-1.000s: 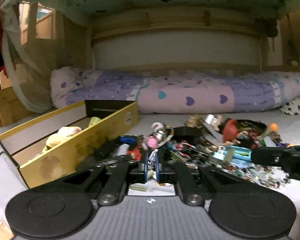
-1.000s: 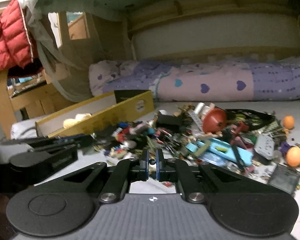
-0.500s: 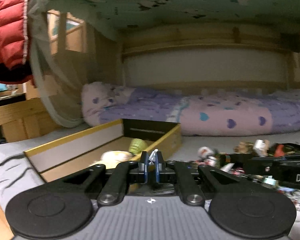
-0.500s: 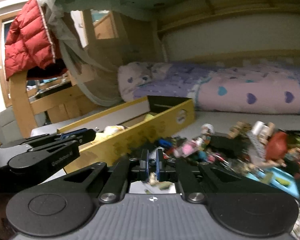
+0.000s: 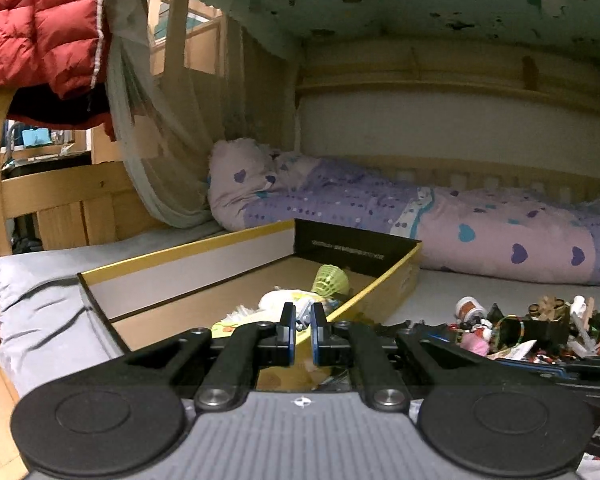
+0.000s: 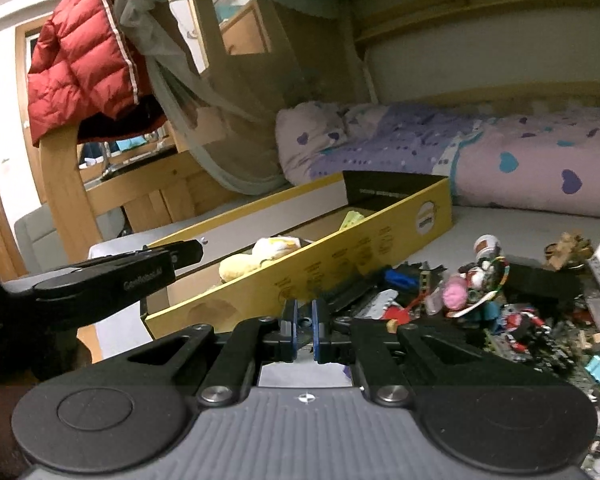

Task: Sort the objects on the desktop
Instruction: 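Carry both held pieces over the yellow box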

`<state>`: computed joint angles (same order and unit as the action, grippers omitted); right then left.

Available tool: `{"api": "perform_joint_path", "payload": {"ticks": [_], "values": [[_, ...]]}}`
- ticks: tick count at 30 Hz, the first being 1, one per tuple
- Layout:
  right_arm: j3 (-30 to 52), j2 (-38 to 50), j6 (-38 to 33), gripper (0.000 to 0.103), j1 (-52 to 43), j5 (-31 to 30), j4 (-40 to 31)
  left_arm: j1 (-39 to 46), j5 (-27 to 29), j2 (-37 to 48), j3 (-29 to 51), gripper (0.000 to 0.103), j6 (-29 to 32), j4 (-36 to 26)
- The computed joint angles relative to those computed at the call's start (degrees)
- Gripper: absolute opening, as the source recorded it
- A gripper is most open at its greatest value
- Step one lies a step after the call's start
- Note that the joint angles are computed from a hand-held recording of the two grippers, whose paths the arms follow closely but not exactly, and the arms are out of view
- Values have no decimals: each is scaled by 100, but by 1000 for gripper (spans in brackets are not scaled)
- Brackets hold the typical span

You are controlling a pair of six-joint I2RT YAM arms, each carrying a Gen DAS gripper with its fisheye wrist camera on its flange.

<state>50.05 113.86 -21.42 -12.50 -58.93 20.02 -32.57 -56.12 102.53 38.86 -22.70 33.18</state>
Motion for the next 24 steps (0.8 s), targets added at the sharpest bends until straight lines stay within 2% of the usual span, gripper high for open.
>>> {"api": "perform_joint_path", "payload": {"ticks": [5,10,11,13,16,20,24], "values": [[-117,17,371,9,358,250,457,167,-204,53,-116,7,20,190],[-199,-53,805,9,782,530,879,176,-580,-126,-431,7,661,878],[-179,-80,885,9,876,585,878,210,-574,-207,-464,7,614,835],[-150,-162,1056,9,1098,698,959,351,-422,-462,-461,7,107,298],[-92,-292,1110,9,1390,783,1058,452,-419,-839,-580,7,-237,-143],[145,-376,1179,9,1720,829,976,531,-530,-1223,-884,8,-104,-125],[551,-273,1321,9,2047,959,676,928,-115,-1533,-1046,8,-56,-167]]}}
